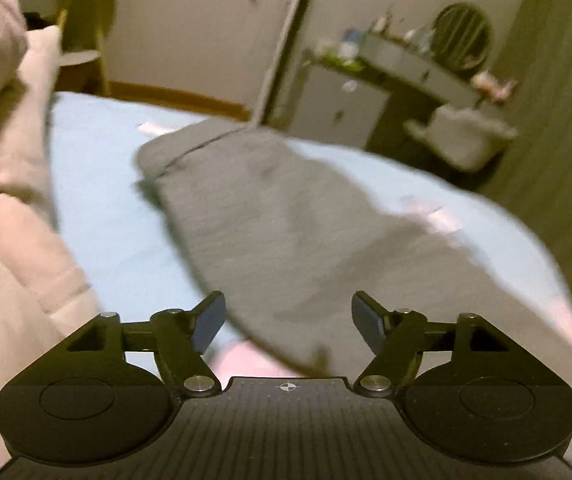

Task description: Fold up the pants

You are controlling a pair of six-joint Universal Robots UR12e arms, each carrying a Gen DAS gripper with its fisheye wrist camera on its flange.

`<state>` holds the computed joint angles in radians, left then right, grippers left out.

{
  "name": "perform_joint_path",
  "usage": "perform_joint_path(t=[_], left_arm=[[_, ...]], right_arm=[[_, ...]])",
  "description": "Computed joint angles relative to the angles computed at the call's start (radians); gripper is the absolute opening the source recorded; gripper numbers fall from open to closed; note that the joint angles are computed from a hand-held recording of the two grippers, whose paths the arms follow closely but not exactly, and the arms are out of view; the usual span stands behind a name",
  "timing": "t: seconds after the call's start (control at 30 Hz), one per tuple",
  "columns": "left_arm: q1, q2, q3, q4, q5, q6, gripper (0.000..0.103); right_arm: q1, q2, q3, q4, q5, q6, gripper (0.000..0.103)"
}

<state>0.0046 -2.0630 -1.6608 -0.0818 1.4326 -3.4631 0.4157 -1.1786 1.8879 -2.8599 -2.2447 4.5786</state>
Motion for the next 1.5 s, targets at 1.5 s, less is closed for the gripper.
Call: perform_joint_path(t=[1.5], left_arm=[[-0.160, -0.067, -0.004, 0.061, 0.001, -0.196, 0.095]], right_arm=[[0.009, 0.018, -0.088, 0.045, -0.045, -0.248, 0.006]])
